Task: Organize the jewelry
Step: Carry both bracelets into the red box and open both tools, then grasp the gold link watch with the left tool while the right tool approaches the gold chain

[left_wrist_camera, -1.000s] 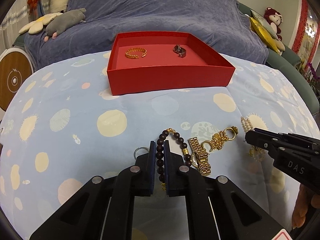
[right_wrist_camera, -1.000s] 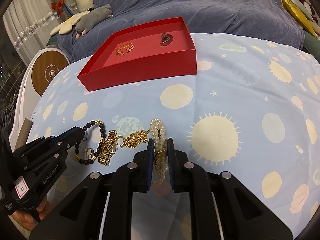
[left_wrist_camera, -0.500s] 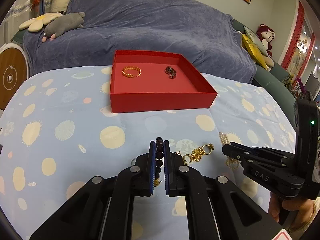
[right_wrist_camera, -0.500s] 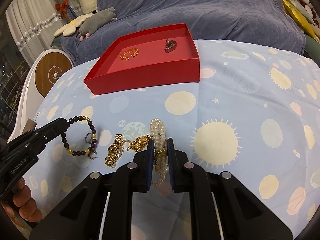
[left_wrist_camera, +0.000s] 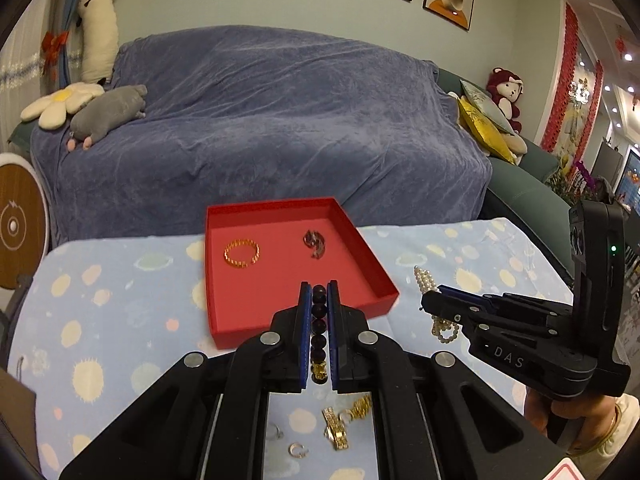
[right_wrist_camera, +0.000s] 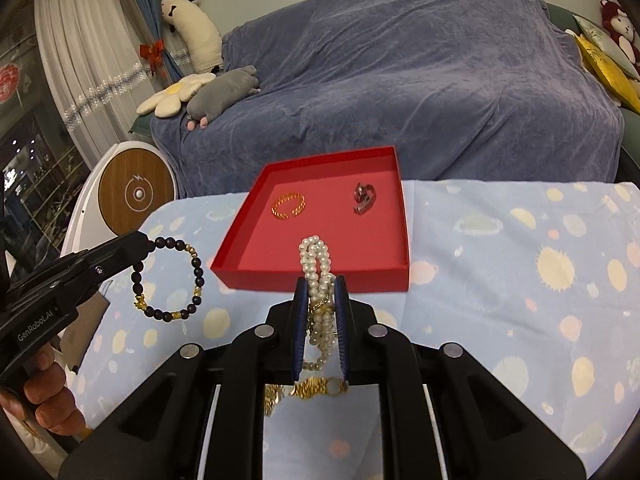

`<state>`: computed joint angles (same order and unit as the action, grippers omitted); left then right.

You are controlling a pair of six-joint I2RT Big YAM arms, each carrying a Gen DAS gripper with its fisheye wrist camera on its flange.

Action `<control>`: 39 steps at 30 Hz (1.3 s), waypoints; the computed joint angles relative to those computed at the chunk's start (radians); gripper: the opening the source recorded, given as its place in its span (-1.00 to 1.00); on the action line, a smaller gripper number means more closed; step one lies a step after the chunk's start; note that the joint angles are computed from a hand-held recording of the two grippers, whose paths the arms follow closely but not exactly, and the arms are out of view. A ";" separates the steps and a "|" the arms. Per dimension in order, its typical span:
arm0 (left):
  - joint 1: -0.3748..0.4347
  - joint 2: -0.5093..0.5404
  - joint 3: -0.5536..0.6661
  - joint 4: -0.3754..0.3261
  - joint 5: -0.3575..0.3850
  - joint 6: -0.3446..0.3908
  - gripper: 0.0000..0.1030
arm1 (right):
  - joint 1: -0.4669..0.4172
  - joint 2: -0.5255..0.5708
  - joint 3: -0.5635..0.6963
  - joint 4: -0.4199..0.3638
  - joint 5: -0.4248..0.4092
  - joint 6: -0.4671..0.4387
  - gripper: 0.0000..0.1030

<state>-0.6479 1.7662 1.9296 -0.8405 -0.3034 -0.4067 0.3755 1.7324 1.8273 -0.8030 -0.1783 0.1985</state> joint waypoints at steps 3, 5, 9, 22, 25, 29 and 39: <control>0.028 0.081 0.119 -0.023 -0.006 0.024 -0.90 | -0.005 0.101 0.147 -0.041 -0.009 -0.014 -0.75; 0.053 0.137 0.188 -0.040 0.014 0.026 -0.90 | -0.010 0.177 0.247 -0.085 -0.034 -0.009 -0.75; 0.102 0.261 0.329 -0.113 0.063 -0.015 -0.90 | -0.018 0.323 0.420 -0.169 -0.061 0.009 -0.75; 0.185 0.448 0.472 -0.234 0.104 -0.099 -0.89 | -0.005 0.591 0.741 -0.330 0.040 -0.011 -0.72; 0.199 0.442 0.457 -0.244 0.093 -0.143 -0.88 | -0.011 0.563 0.695 -0.282 0.034 0.009 -0.57; 0.205 0.396 0.394 -0.215 0.058 -0.160 -0.76 | -0.019 0.509 0.629 -0.227 0.020 0.018 -0.52; 0.126 0.125 0.082 -0.086 -0.119 -0.120 0.04 | -0.031 0.168 0.203 -0.057 -0.019 0.020 -0.39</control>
